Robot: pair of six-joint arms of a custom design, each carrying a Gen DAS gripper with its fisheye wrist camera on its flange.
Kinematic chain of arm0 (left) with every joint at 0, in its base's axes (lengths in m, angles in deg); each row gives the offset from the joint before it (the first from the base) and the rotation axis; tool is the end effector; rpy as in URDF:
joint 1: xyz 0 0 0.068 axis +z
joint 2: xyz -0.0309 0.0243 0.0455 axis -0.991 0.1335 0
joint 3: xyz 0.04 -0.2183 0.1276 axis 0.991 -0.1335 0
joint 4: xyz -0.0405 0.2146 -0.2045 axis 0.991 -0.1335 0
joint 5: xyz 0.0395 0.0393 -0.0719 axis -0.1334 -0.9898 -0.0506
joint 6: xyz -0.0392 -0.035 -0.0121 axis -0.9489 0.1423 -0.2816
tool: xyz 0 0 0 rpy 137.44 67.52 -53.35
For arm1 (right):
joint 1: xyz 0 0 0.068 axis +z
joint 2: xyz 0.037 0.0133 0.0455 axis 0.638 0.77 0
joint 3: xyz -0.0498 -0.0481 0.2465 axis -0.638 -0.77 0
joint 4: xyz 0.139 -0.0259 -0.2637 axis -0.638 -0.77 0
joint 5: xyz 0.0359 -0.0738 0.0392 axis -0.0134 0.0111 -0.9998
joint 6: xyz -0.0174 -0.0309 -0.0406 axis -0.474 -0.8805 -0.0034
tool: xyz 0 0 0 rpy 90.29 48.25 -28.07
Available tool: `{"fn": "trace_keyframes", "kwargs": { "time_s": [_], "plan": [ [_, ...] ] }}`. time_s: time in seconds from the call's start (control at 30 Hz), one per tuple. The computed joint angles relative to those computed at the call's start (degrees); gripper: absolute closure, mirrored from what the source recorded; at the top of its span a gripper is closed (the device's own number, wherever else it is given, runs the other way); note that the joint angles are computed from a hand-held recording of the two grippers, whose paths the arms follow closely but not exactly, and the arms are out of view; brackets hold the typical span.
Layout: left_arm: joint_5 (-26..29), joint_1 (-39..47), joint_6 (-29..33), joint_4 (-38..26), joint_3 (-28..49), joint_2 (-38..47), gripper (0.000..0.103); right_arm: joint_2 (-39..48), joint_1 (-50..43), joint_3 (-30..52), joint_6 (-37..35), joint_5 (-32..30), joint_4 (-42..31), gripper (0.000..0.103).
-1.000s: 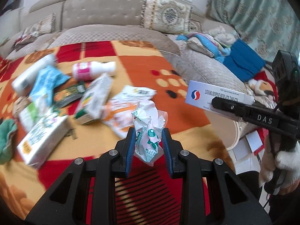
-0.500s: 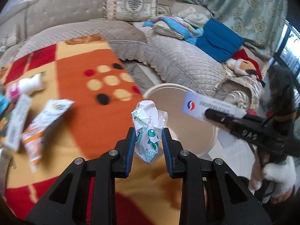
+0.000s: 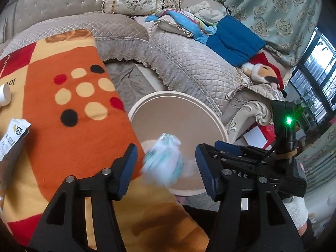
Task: Collect trash
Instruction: 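Carry wrapper and box to the bin and open both tools, then return both tools over the blanket toward the milk carton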
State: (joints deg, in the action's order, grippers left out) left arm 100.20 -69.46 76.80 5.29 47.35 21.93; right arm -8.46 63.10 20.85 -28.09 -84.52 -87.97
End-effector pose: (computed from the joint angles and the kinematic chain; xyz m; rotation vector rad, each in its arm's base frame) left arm 0.2039 0.0302 0.1268 0.0162 2.4636 -0.4548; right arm 0.2447 0.1100 0.0923 -0.2406 2.6399 0.3632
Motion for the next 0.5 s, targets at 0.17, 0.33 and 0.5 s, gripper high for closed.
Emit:
{"fn": "trace_keyframes", "kwargs": {
  "time_s": [0.17,0.33,0.5],
  "plan": [
    [-0.3,2.0,2.1,-2.5,-1.2,-3.3,0.047,-1.1,0.2,-0.2,0.1,0.2,-1.2,0.062],
    [-1.8,3.9,3.7,-5.8,-2.8,-8.6,0.047,-4.1,2.8,-0.7,0.8,1.3,-2.4,0.062],
    [-1.9,8.9,6.5,-9.5,-4.0,-13.3,0.047,-6.4,7.1,-0.5,2.5,3.5,-3.8,0.061]
  ]
}}
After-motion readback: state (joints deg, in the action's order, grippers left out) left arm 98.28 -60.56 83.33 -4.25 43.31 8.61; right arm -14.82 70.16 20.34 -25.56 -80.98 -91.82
